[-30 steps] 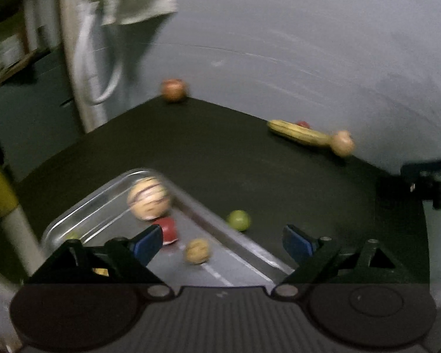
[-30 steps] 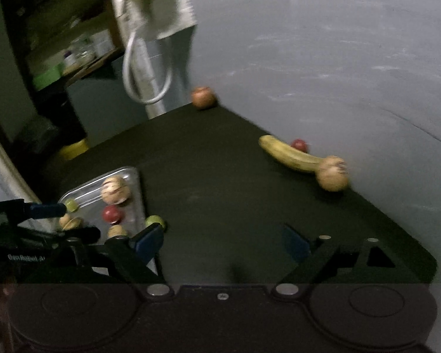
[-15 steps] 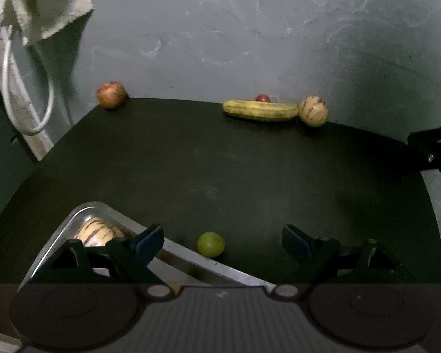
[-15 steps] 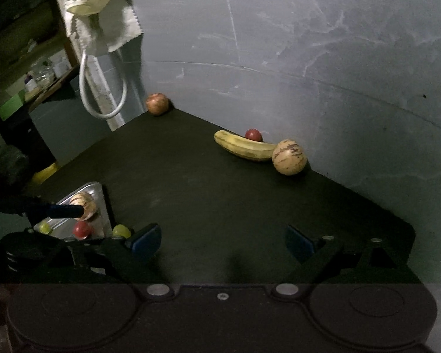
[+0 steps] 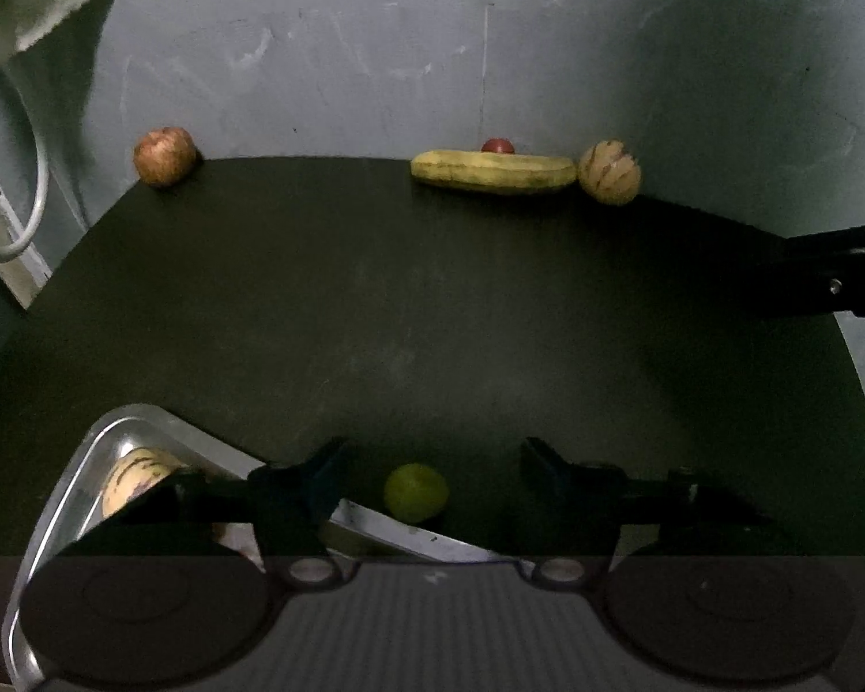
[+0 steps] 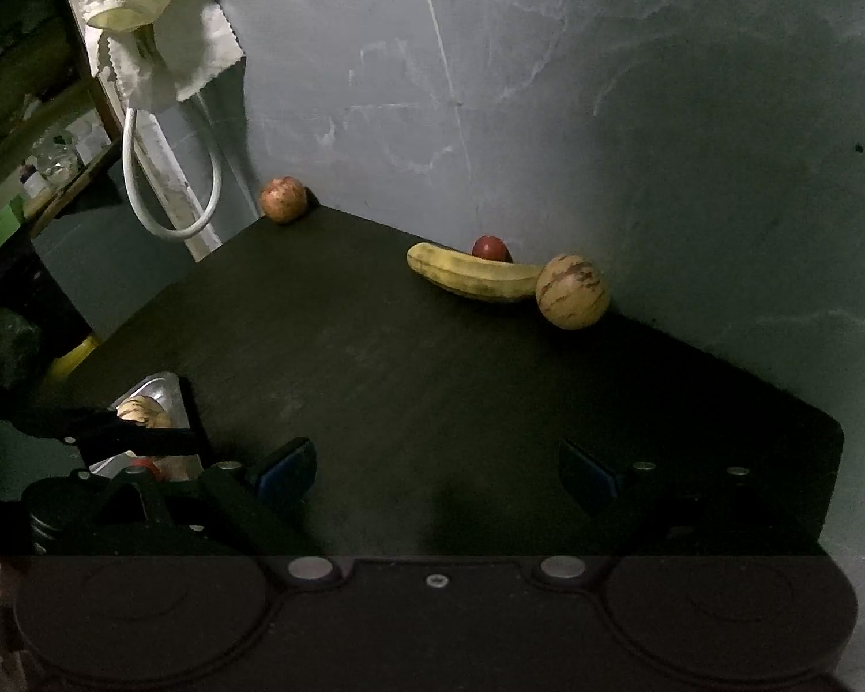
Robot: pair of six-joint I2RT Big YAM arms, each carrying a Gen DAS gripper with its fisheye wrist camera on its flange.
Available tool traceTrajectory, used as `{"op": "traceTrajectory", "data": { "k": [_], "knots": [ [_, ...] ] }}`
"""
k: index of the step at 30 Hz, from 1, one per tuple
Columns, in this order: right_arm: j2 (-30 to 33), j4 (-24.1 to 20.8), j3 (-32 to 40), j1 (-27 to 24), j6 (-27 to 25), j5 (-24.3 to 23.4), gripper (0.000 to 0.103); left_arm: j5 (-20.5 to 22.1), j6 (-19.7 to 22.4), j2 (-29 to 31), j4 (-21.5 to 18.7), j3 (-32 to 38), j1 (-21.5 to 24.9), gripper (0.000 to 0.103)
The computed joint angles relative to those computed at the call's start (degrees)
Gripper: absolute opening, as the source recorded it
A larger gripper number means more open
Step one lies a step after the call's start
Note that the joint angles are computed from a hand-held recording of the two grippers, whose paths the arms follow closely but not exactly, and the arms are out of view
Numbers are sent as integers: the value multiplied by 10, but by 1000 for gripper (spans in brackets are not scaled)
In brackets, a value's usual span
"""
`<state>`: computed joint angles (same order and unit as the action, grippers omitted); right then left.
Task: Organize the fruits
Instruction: 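Move the right tool toward a striped melon while the left tool approaches a green grape, then close the right tool on the striped melon while the left tool grasps the green grape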
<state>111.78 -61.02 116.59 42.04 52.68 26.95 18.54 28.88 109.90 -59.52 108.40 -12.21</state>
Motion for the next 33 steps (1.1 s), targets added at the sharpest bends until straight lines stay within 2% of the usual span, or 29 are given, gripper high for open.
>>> {"op": "traceTrajectory", "data": {
  "k": [18, 22, 26, 30, 33],
  "knots": [
    [52, -7, 62, -33, -46, -4, 92, -3, 13, 26, -36, 34, 4, 47],
    [72, -28, 85, -44, -57, 10, 92, -3, 15, 27, -34, 31, 5, 41],
    [100, -53, 119, -58, -65, 47, 92, -4, 12, 27, -32, 30, 5, 35],
    [115, -52, 135, -73, -63, 67, 92, -2, 13, 28, -30, 28, 6, 31],
    [127, -53, 148, -85, -63, 61, 90, 0, 12, 29, -29, 29, 6, 30]
  ]
}}
